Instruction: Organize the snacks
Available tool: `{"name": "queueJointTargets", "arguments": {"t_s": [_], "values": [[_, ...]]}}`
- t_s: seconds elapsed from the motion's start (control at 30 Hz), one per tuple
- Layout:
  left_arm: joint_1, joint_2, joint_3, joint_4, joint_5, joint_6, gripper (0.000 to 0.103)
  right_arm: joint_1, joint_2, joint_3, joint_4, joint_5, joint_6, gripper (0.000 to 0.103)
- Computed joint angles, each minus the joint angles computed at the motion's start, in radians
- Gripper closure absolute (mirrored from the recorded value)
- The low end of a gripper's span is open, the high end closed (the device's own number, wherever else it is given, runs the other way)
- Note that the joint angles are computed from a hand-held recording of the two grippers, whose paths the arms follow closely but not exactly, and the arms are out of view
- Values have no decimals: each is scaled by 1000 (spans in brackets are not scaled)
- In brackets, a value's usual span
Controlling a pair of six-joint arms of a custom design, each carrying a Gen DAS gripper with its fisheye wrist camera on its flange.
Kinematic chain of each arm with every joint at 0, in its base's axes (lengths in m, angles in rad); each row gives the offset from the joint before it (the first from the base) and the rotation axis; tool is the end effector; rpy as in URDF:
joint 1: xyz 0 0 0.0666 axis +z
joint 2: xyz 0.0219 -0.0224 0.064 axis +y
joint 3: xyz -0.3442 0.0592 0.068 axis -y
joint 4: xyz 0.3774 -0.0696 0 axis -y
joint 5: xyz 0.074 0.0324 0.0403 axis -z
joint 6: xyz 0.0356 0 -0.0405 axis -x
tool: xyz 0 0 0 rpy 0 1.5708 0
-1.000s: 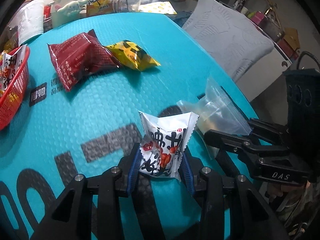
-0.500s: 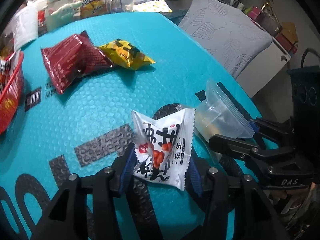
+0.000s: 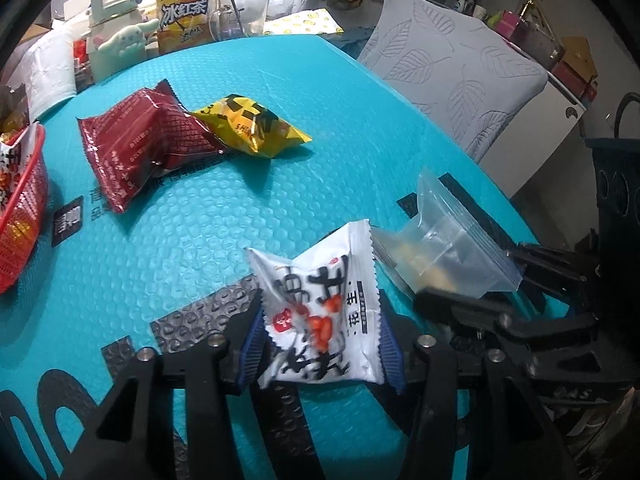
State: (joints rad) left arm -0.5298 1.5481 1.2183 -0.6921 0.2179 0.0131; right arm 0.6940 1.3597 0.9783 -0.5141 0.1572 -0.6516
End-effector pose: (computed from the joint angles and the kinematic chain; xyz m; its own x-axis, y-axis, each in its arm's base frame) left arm 0.4237 -0.2575 0.2611 -0.7438 0.4208 -0.5193 0.5810 0.7911 -0.1912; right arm 0.3379 0.2734 0.2556 -0.8146 0.1014 -0.5712 -0.0786 0.9562 0.2820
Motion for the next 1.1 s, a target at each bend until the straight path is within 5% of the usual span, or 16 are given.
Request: {"name": "queueJointTargets", "arguments": {"t_s": [0.53, 1.1], "values": [[49, -72, -57, -20, 85, 16, 65, 20, -35, -8, 27, 13, 12, 65], [121, -253, -173, 19, 73, 69, 65, 64, 12, 75, 83, -59, 119, 65]]}}
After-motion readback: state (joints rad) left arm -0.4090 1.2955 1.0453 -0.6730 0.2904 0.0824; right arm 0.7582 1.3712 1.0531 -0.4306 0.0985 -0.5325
